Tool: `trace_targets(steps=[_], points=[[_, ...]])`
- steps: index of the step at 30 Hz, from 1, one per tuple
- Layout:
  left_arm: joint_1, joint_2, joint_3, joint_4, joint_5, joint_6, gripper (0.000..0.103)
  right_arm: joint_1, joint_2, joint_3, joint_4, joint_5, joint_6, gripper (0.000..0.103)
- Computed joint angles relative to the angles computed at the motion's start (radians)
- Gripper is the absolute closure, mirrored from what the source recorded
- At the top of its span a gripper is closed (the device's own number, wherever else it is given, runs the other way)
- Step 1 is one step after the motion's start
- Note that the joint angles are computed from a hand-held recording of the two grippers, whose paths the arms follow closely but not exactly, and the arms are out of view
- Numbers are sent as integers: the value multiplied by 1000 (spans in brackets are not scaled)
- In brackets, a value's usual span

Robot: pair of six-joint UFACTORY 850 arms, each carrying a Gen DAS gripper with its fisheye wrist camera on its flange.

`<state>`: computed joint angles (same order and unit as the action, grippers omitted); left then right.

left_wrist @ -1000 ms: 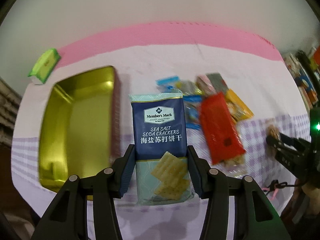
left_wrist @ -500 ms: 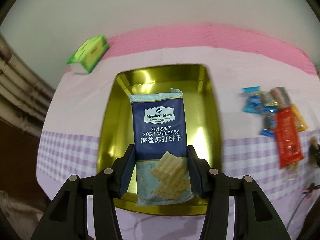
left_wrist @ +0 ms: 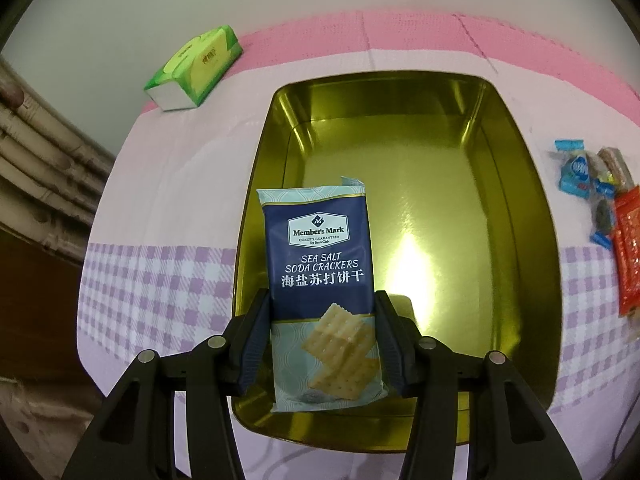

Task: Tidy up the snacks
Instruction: 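Carry the soda crackers pack into the gold tin and open the left gripper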

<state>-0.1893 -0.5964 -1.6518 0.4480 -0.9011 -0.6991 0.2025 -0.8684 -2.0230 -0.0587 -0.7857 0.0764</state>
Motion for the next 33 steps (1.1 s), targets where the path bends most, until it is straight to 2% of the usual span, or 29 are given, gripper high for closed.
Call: trace_targets(steps=[7,20,33], points=[[5,-4,13,0,3,17,52,-2,-18,-33,5,-36,-11,66],[1,-12,32,5,11,14,52,-1,-28,-51,2,-49,-4,66],[-12,17,61,51,53,-20,52,8,22,36,-46,13,64,68]])
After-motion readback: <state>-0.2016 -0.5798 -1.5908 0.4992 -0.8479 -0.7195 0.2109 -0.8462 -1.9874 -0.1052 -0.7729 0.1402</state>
